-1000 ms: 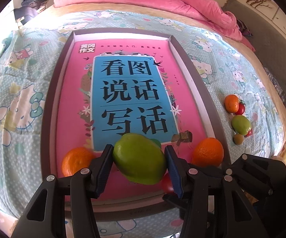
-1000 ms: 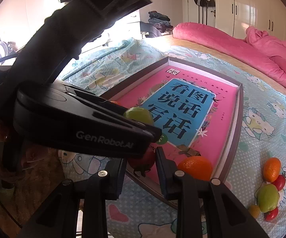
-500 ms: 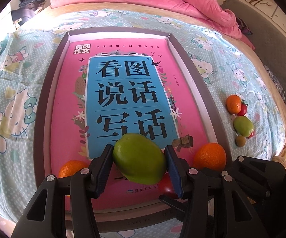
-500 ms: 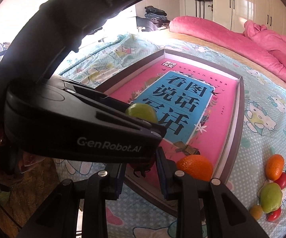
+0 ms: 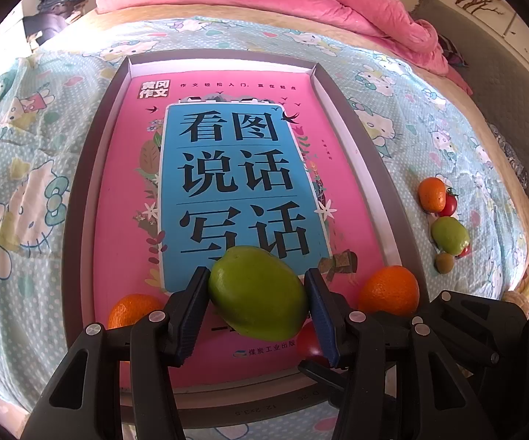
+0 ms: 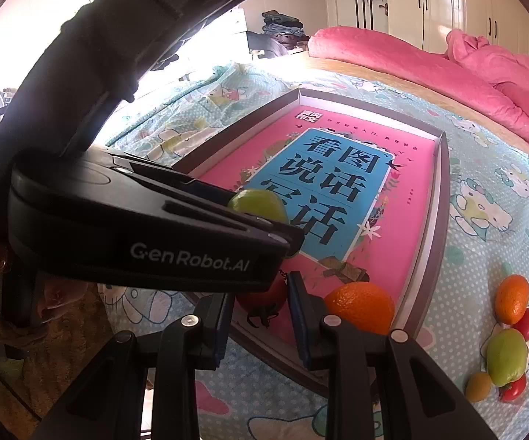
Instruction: Organize fruits
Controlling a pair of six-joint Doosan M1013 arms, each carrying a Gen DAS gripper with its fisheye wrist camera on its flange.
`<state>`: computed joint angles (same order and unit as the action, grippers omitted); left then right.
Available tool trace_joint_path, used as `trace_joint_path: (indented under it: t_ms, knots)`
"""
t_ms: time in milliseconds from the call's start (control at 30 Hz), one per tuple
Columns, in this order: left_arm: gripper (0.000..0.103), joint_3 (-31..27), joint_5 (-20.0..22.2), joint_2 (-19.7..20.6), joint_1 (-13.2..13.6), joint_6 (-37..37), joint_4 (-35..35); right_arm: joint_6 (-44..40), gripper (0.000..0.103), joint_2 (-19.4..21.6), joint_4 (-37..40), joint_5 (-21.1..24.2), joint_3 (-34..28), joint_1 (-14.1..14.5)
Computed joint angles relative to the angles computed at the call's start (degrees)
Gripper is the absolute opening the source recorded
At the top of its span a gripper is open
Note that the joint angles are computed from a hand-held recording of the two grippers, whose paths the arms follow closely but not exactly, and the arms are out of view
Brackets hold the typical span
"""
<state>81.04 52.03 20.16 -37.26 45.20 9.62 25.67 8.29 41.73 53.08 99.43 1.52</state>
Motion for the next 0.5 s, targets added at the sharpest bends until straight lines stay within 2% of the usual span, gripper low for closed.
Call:
trace_joint_path:
  t_ms: [500]
  knots:
    - [0.054,0.2,-0.3,-0.1,0.0,-0.4,-0.1,1.5,0.03,-0.4,-0.3,0.2,0.1,-0.2]
